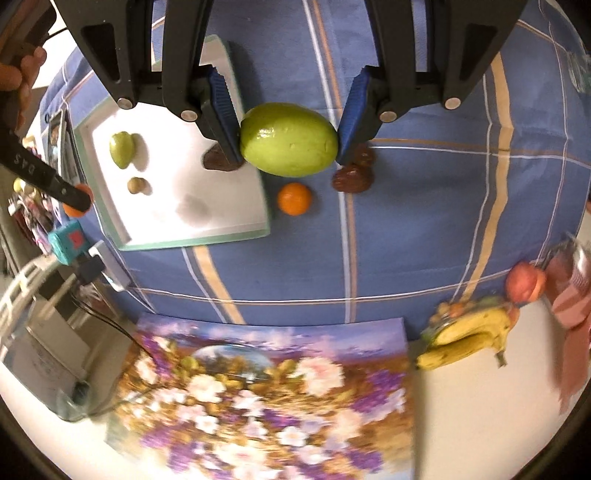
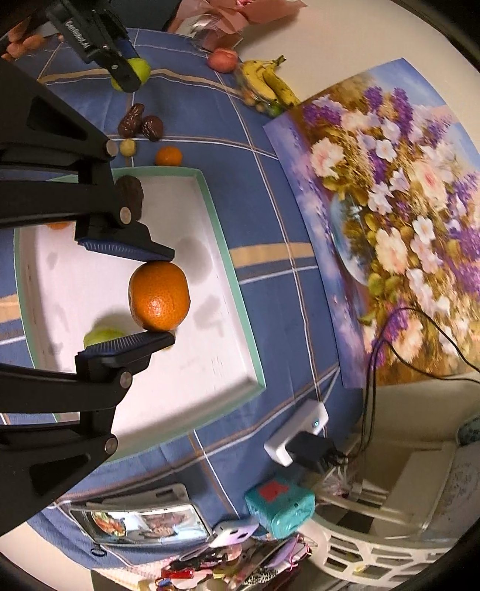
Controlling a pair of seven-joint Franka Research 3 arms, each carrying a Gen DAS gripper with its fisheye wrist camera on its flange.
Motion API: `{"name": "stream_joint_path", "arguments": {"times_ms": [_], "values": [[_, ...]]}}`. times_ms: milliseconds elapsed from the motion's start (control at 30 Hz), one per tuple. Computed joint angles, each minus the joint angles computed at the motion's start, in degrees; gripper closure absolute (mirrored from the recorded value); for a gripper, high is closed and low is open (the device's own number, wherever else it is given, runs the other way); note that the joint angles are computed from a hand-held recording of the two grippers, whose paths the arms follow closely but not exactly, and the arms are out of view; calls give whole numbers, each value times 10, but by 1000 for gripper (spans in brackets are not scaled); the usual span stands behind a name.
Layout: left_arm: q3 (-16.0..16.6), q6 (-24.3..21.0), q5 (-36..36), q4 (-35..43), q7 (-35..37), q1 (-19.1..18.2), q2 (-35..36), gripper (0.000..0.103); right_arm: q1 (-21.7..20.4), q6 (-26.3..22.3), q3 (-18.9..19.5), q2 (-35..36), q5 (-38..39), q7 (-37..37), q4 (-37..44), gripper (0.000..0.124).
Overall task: Organize fruits
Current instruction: 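Carry the mango and orange into the white tray and open both tools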
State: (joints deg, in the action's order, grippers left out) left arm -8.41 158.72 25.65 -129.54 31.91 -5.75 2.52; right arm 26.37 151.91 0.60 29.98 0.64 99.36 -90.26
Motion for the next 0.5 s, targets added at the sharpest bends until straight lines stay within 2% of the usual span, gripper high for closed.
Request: {"name": "stream_joint_path", "arguments": {"times_ms": [500], "values": [[-16,-32,-26,81,68,-39,75,49,-7,16,-13,-17,-16,15,-22,84]]}}
